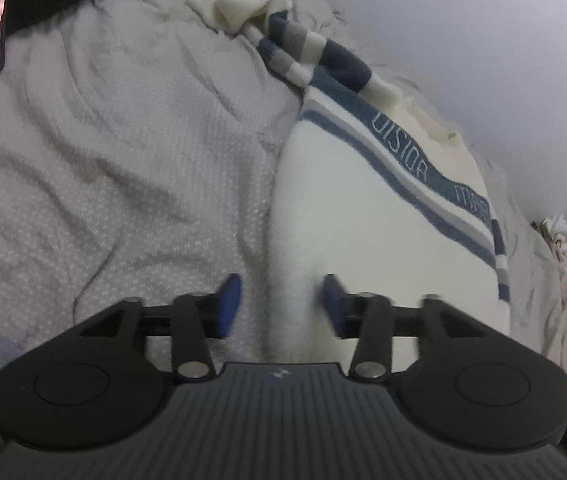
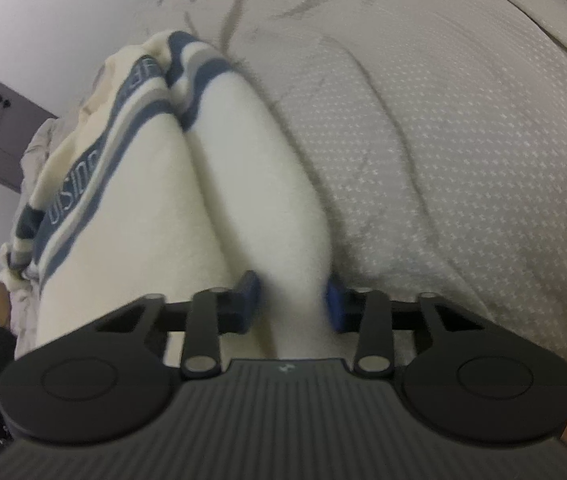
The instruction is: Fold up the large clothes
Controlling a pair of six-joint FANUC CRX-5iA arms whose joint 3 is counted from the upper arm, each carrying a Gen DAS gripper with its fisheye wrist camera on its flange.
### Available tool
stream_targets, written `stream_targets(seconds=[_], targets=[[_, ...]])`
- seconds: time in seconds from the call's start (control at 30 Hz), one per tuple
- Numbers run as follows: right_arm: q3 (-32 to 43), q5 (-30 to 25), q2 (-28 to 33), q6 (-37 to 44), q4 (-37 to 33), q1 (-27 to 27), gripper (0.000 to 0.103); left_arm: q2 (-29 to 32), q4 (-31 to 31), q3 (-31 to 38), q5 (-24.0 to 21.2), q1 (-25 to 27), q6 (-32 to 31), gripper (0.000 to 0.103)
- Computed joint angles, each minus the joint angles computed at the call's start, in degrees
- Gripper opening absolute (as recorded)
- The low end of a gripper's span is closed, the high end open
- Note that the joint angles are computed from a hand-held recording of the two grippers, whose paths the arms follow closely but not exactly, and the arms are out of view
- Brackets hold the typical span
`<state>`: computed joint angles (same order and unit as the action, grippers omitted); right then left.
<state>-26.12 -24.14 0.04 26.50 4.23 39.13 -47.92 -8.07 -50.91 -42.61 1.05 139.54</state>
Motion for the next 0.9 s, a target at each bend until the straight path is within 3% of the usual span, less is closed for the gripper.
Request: stream_targets(seconds=[0.1,0.23,0.3,0.4,0.53,0.6,0.7,0.83,0.9], targets=[[-0.04,-0.06,-0.66,1.82,0.01,0.35,0.019,-0.97,-4.16,1.34,-1.26,-2.62,4.31,0.068],[-2.39,1.73,-2.83,-0.91,6.31,1.72,0.017,-2.7,-6.12,2.27,-2.88,-3.15,5.55,0.069],[-1.17,1.05,-2.99,1.71,3.92,1.23,0.016,-2.34,-7.9,3.51,-3.04,-4.24,5.79,0.069],[0.66,-0.46,-2.86,5.89,0.98,0.35,0.016,-2.87,-0.51,3.27,-0.38,1.64,-4.93,0.069],[3.83,-4.01,-2.04,11.34,-1.73,-0.77,0.016,0.35,6.39,4.72,5.09,5.73,-15.98,0.069],[3.82,-4.41,-1.72,8.94,2.9,-0.66,0.015,4.87,5.38,6.9,8.42,3.84,-18.16,0.069],[3.47,-4.87,-1.2,3.75,12.93,-1.1,0.015,10.06,11.43,5.86,15.76,2.56,-26.08,0.069],[5.02,-6.55,0.85,-1.27,25.47,-2.61,0.015,16.01,6.31,6.82,21.42,-2.21,-23.26,0.069],[7.42,-8.18,2.65,-1.52,30.22,-3.98,0.015,17.39,12.25,4.23,25.25,-2.21,-30.66,0.069]])
